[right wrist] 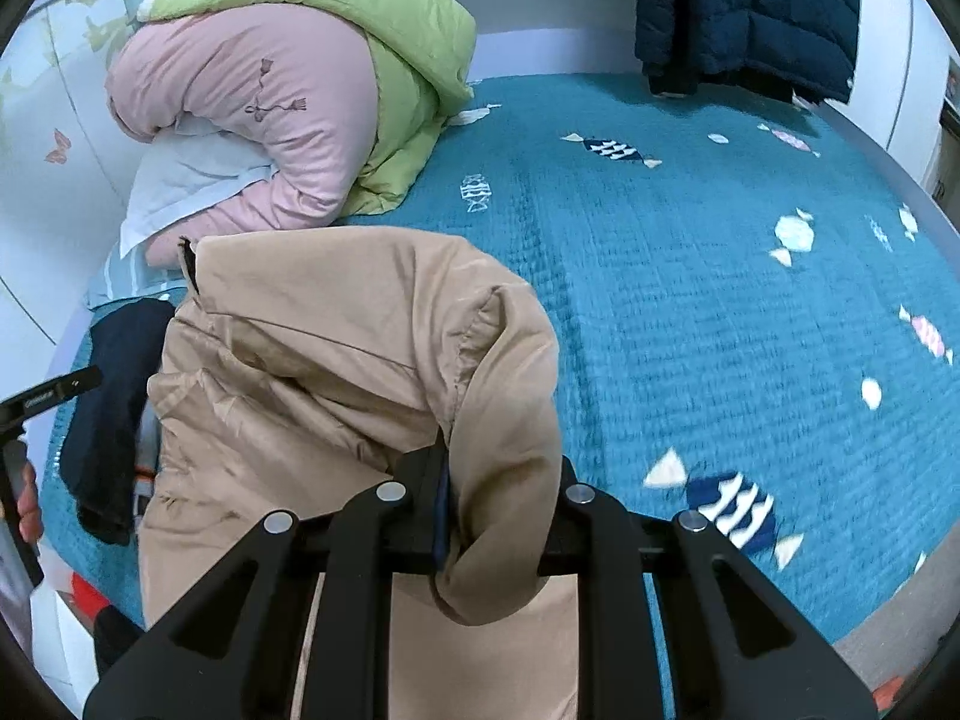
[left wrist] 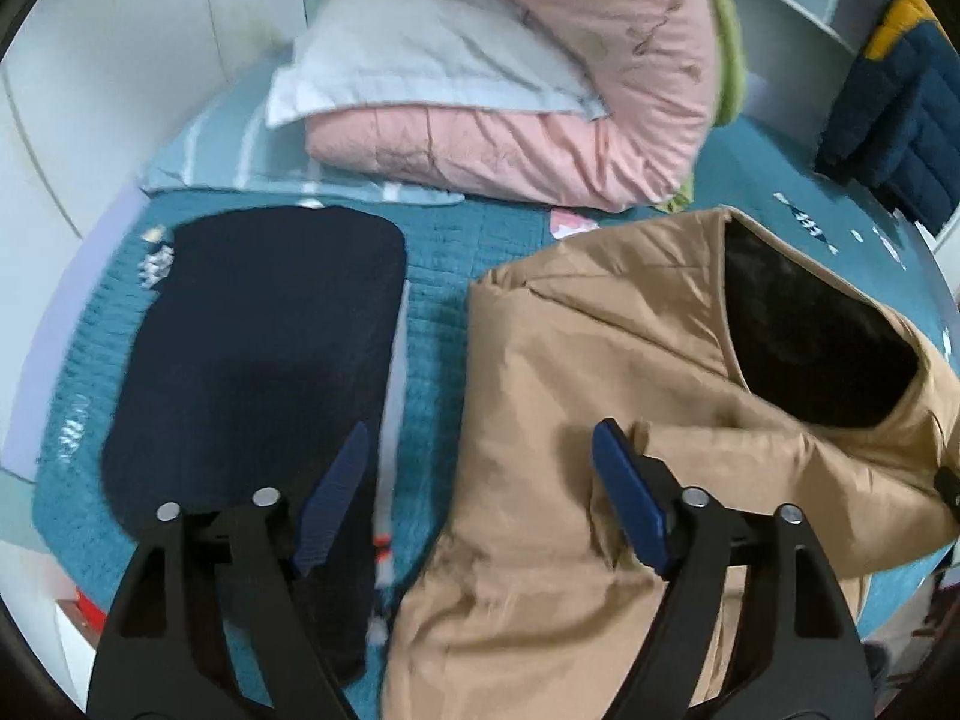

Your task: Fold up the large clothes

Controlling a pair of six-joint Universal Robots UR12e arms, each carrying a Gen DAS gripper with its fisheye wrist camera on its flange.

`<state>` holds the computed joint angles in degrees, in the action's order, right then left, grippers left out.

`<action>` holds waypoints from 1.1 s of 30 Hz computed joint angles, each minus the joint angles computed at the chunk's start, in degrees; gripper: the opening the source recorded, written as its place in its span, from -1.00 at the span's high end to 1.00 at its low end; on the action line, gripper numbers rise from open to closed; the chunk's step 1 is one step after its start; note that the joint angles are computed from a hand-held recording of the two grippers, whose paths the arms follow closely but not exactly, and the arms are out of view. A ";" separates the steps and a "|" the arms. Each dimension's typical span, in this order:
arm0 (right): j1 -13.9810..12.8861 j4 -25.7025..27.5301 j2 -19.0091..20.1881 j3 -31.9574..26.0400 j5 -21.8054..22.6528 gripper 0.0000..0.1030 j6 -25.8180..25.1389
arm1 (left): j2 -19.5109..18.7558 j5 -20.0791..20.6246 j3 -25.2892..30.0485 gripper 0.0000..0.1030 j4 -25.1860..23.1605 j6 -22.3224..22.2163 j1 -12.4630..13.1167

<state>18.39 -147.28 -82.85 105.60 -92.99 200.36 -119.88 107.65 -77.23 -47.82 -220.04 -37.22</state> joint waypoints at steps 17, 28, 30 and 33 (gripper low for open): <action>-2.55 2.76 5.76 -5.22 2.09 0.68 -2.63 | -14.91 -8.69 17.67 0.73 -13.79 0.69 5.27; -1.54 2.10 1.73 -2.35 -0.18 0.70 0.15 | -4.81 1.45 8.16 0.97 -3.97 6.34 1.39; -1.65 1.66 0.29 -1.08 0.64 0.70 1.21 | -3.16 7.65 7.12 1.00 -4.53 7.32 -0.02; -1.09 -0.37 -1.54 0.72 1.18 0.70 1.31 | -0.35 6.25 3.92 1.00 -1.78 8.37 -0.29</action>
<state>17.29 -147.65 -84.40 106.32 -91.82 201.67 -120.24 113.90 -73.31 -49.60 -211.67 -37.51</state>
